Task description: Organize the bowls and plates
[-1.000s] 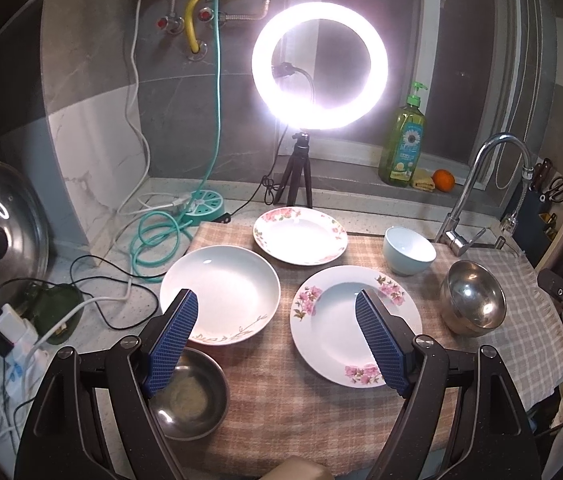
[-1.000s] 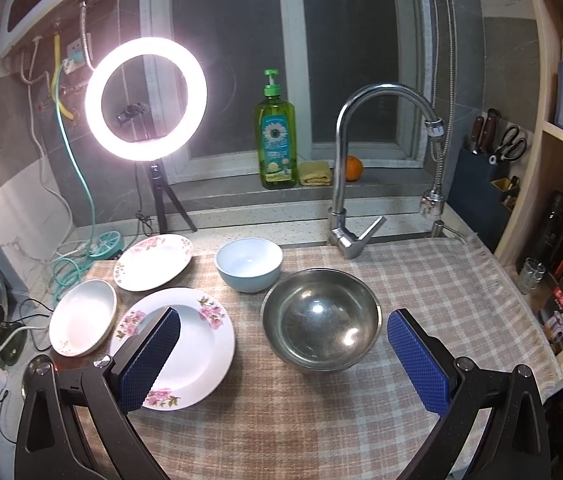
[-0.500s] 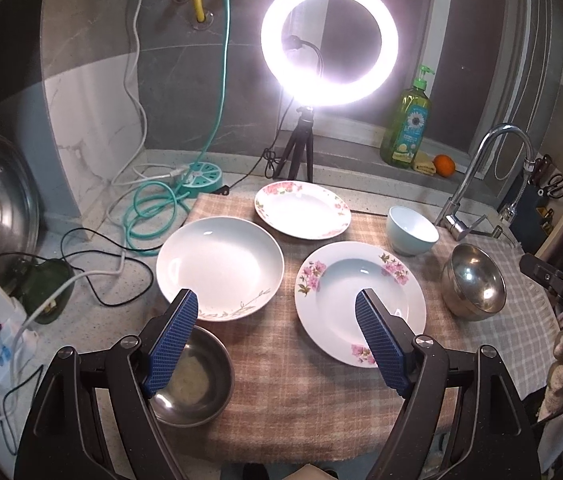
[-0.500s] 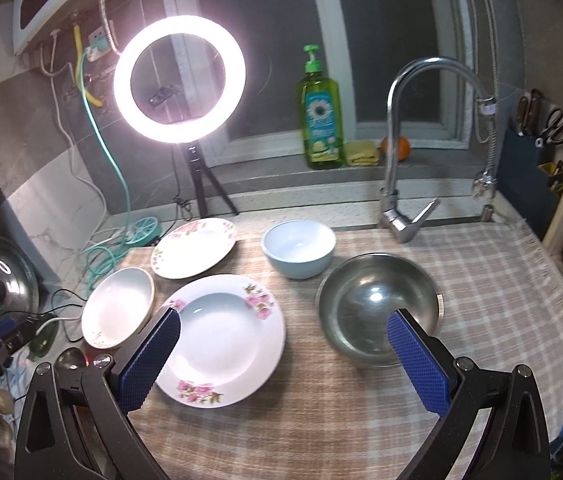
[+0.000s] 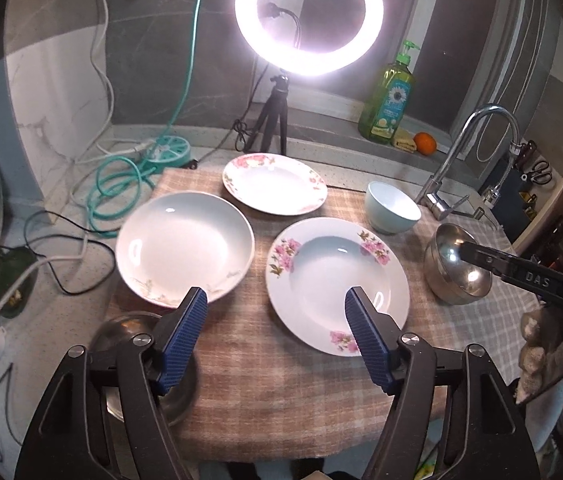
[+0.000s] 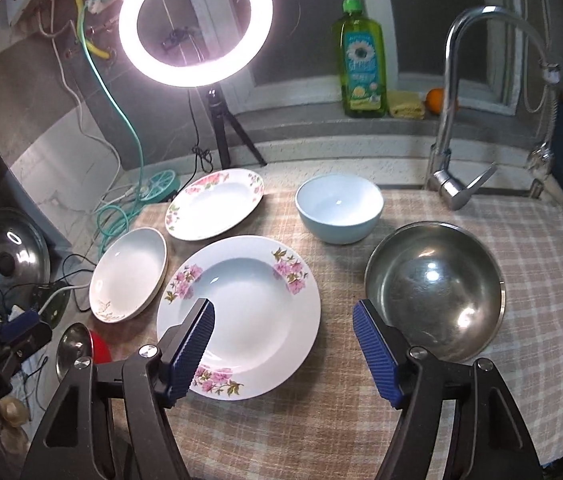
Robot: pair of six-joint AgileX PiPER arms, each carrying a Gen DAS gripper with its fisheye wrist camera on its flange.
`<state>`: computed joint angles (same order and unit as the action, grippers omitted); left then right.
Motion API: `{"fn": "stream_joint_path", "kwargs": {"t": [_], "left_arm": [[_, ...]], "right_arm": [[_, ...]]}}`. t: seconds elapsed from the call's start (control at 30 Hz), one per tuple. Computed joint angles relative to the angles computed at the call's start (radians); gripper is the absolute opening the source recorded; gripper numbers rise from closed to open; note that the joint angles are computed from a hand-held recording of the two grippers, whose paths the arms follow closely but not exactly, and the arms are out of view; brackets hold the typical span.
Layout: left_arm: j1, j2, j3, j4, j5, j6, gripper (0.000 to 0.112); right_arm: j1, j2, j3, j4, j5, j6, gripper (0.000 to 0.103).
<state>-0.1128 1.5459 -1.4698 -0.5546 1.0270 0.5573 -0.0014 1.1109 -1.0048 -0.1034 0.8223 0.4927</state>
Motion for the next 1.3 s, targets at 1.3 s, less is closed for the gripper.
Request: {"fn": "stream_joint_path", "kwargs": {"t": [1.3], "left_arm": [[-0.244, 0.067, 0.243, 0.144, -0.241, -0.643, 0.035]], "right_arm": [[-0.238, 0.792, -0.698, 0.411, 0.362, -0.919, 0.032]]}}
